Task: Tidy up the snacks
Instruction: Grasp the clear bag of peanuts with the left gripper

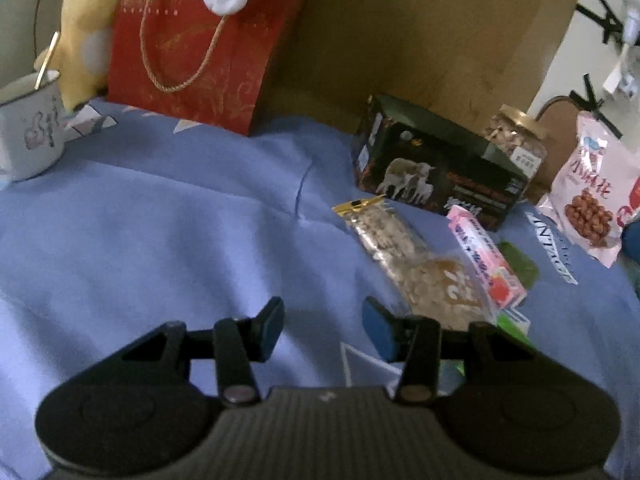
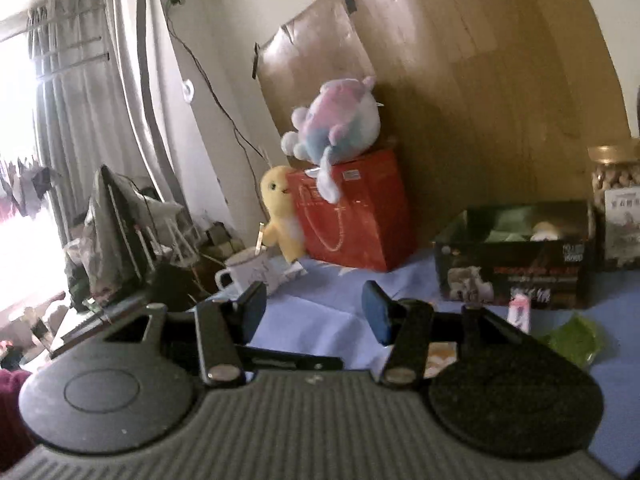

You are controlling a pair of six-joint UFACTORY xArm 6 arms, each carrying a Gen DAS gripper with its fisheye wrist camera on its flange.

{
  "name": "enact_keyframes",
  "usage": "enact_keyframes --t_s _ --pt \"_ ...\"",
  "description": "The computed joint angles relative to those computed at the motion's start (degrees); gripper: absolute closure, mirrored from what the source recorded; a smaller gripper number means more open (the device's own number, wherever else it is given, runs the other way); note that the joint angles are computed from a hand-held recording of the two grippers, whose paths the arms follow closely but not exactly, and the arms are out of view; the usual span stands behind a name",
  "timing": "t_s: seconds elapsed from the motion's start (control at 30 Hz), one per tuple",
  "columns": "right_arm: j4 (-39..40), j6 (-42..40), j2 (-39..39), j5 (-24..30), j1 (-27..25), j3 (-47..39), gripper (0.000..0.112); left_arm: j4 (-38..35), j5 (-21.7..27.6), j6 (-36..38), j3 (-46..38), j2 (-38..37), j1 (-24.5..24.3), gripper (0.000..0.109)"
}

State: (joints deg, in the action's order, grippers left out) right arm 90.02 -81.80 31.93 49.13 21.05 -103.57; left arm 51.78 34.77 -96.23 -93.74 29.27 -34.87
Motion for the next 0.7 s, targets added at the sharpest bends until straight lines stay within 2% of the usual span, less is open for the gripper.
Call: enact_keyframes --t_s 0.1,0.17,0.23,0.33,0.43,0.5,0.6,0.7 --pt "0.3 -2.6 -1.6 2.2 0.1 3.4 0.056 5.1 -5.4 -7.8 4.8 -2.7 -0.8 0.065" --pt "0.3 -2.5 -1.4 8.3 -0.9 4.0 0.056 10.2 -8.2 -13.8 8.8 -4.8 -1.9 0.064" --pt "3.7 -7.9 -2.7 12.2 -1.5 7.3 0.055 13.6 -8.3 -18.5 12.0 -6.7 -3.4 0.064" --pt "3.9 -11.5 -5.5 9.5 -0.2 11.9 0.055 18.2 -5.3 -25.4 15.4 -8.7 -6.1 0.064" --pt "2.1 -8.9 -6.1 10.6 0.2 13.1 0.054 22.9 -3.1 -31.2 16.3 -9.3 -8.0 0.064" --pt "1.3 -6.5 -7.9 12.8 0.3 16.1 0.054 26.0 -3.7 -35.7 16.9 -9.8 -8.2 0.062" --pt "1.0 -13.8 -12.3 13.9 0.7 22.0 0.055 24.3 -3.7 -33.1 16.2 -9.0 -8.0 0.06" --pt "4.4 -15.0 -12.9 10.7 0.9 22.0 0.055 26.5 -5.0 -34.9 16.1 -9.5 -7.0 0.06"
